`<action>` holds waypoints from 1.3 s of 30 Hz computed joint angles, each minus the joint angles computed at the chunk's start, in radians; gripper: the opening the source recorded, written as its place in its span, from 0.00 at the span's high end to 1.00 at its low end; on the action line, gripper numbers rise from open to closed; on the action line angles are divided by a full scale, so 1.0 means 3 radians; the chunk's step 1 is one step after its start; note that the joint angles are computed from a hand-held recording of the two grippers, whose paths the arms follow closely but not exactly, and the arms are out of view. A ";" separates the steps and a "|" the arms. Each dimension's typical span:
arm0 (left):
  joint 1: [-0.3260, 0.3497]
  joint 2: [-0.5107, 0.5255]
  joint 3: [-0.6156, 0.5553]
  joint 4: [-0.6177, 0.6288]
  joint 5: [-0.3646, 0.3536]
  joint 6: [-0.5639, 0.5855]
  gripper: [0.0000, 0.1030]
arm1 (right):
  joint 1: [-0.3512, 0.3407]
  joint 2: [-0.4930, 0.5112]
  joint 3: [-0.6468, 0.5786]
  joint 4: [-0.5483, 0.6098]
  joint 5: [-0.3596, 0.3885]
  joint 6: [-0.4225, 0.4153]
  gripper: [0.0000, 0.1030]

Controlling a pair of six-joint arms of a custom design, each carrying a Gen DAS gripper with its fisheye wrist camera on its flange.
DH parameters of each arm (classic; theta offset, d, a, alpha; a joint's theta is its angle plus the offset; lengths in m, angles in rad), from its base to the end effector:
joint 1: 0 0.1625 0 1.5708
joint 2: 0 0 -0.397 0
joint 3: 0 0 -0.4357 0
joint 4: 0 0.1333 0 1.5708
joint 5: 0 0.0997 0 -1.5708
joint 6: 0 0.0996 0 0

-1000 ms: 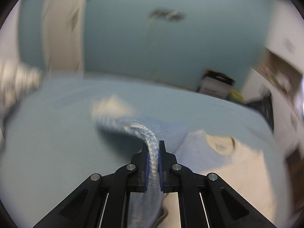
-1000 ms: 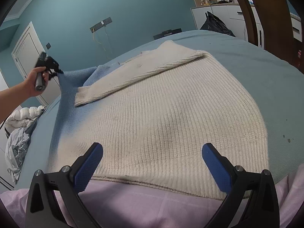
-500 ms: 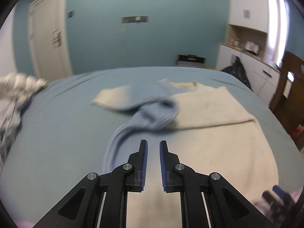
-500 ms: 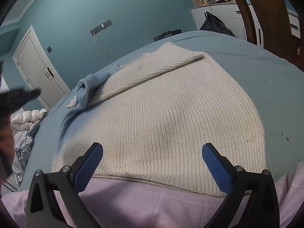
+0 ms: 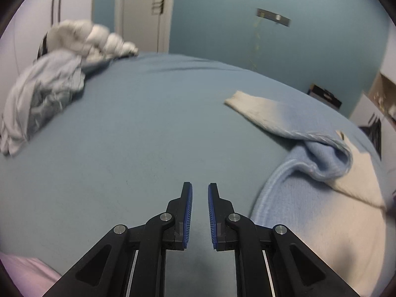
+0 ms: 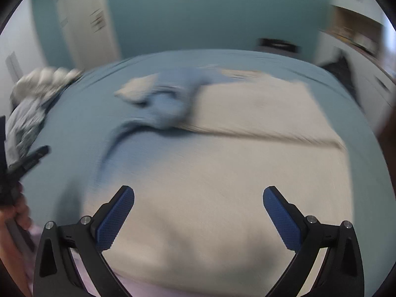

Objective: Fold small clothes
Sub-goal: 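Fold the blue sleeve across the sweater body, open the left gripper, then grasp the blue side edge of the sweater with the right gripper and lift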

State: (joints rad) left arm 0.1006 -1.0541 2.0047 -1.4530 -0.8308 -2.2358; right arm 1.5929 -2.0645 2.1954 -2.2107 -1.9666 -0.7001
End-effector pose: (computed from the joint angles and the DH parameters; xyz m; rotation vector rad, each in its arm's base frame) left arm -0.4106 -0.2429 0.0303 -0.3309 2.0869 -1.1065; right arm 0.1032 -0.3735 0.4236 0.7820 -2.4500 0.4588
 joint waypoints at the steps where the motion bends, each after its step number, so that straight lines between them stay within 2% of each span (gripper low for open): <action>1: 0.0021 0.0006 0.0002 0.0025 -0.0047 -0.0020 0.89 | 0.0154 0.0325 -0.0155 0.0053 -0.0056 0.0078 0.01; 2: 0.0034 -0.0002 0.0036 0.0063 -0.0139 -0.0065 0.89 | 0.0299 0.0675 -0.0275 -0.0034 0.0027 0.0295 0.01; 5: 0.0109 0.0020 0.0100 0.0011 -0.0304 -0.0014 0.89 | 0.0586 0.1690 -0.0752 -0.0165 -0.0184 0.0574 0.01; 6: 0.0123 0.0024 0.0140 -0.0067 -0.0332 0.0020 0.89 | 0.0629 0.2039 -0.0856 -0.0392 -0.0208 0.0540 0.01; 7: 0.0165 0.0045 0.0152 -0.0140 -0.0350 0.0076 0.89 | 0.0676 0.2322 -0.0982 -0.0480 -0.0372 0.0510 0.01; 9: 0.0218 0.0051 0.0186 -0.0290 -0.0401 0.0185 0.89 | 0.0770 0.2934 -0.1189 -0.0918 -0.0871 0.0393 0.01; 12: 0.0134 -0.0097 0.0393 -0.0739 -0.0202 0.0278 0.89 | 0.0784 0.3585 -0.1508 -0.1326 -0.1356 0.0290 0.01; 14: 0.0088 -0.0217 0.0529 -0.1048 -0.0076 0.0320 0.89 | 0.0751 0.3811 -0.1675 -0.1303 -0.1384 0.0294 0.01; 15: 0.0066 -0.0259 0.0571 -0.1160 -0.0008 0.0346 0.85 | 0.0737 0.3939 -0.1734 -0.1427 -0.1444 0.0187 0.01; 16: 0.0061 -0.0257 0.0560 -0.1169 0.0019 0.0348 0.78 | 0.0722 0.4002 -0.1765 -0.1486 -0.1464 0.0126 0.01; 17: 0.0056 -0.0239 0.0520 -0.1102 0.0045 0.0310 0.51 | 0.0695 0.4000 -0.1786 -0.1452 -0.1371 0.0153 0.01; 18: 0.0041 -0.0223 0.0479 -0.0999 0.0083 0.0240 0.16 | 0.0671 0.3981 -0.1818 -0.1365 -0.1276 0.0235 0.01; 19: -0.0005 -0.0205 0.0449 -0.0878 0.0182 0.0145 0.07 | 0.0648 0.3943 -0.1859 -0.1179 -0.1190 0.0370 0.05; 20: -0.0054 -0.0178 0.0416 -0.0774 0.0280 0.0071 0.04 | 0.0637 0.3902 -0.1886 -0.1041 -0.1107 0.0483 0.30; 21: -0.0075 -0.0158 0.0378 -0.0674 0.0321 0.0020 0.04 | 0.0661 0.3898 -0.1913 -0.1040 -0.1162 0.0529 0.50; 22: -0.0076 -0.0148 0.0346 -0.0609 0.0317 -0.0004 0.04 | 0.0673 0.3868 -0.1971 -0.0900 -0.1165 0.0706 0.92; 24: -0.0088 -0.0145 0.0317 -0.0525 0.0301 -0.0088 0.04 | 0.0725 0.3769 -0.2039 -0.0800 -0.1129 0.0946 0.92; 26: -0.0110 -0.0181 0.0348 -0.0482 0.0302 -0.0196 0.04 | 0.0827 0.3592 -0.2015 -0.0965 -0.0948 0.0862 0.92; 28: -0.0155 -0.0178 0.0332 -0.0304 0.0275 -0.0466 0.04 | 0.0963 0.3405 -0.2036 -0.0962 -0.0752 0.0903 0.92; 29: -0.0161 -0.0155 0.0296 -0.0212 0.0229 -0.0579 0.04 | 0.1023 0.3330 -0.2077 -0.0841 -0.0676 0.1021 0.92; 30: -0.0178 -0.0154 0.0270 -0.0091 0.0188 -0.0681 0.04 | 0.1083 0.3219 -0.2150 -0.0583 -0.0486 0.1263 0.92; 31: -0.0215 -0.0141 0.0219 0.0146 0.0147 -0.0895 0.04 | 0.1146 0.3116 -0.2205 -0.0402 -0.0258 0.1384 0.92; 32: -0.0252 -0.0127 0.0201 0.0284 0.0108 -0.1061 0.04 | 0.1237 0.3050 -0.2241 -0.0361 -0.0147 0.1367 0.92; 33: -0.0293 -0.0133 0.0172 0.0466 0.0059 -0.1307 0.04 | 0.1339 0.3006 -0.2236 -0.0457 -0.0111 0.1292 0.92; 35: -0.0389 -0.0200 0.0228 0.0533 0.0068 -0.1625 0.04 | 0.1488 0.2929 -0.2224 -0.0652 -0.0106 0.1197 0.92; 37: -0.0460 -0.0244 0.0297 0.0485 0.0135 -0.1732 0.04 | 0.1573 0.2950 -0.2329 -0.0671 -0.0081 0.1280 0.92; 39: -0.0455 -0.0261 0.0308 0.0414 0.0122 -0.1657 0.04 | 0.1626 0.3048 -0.2454 -0.0666 -0.0097 0.1362 0.92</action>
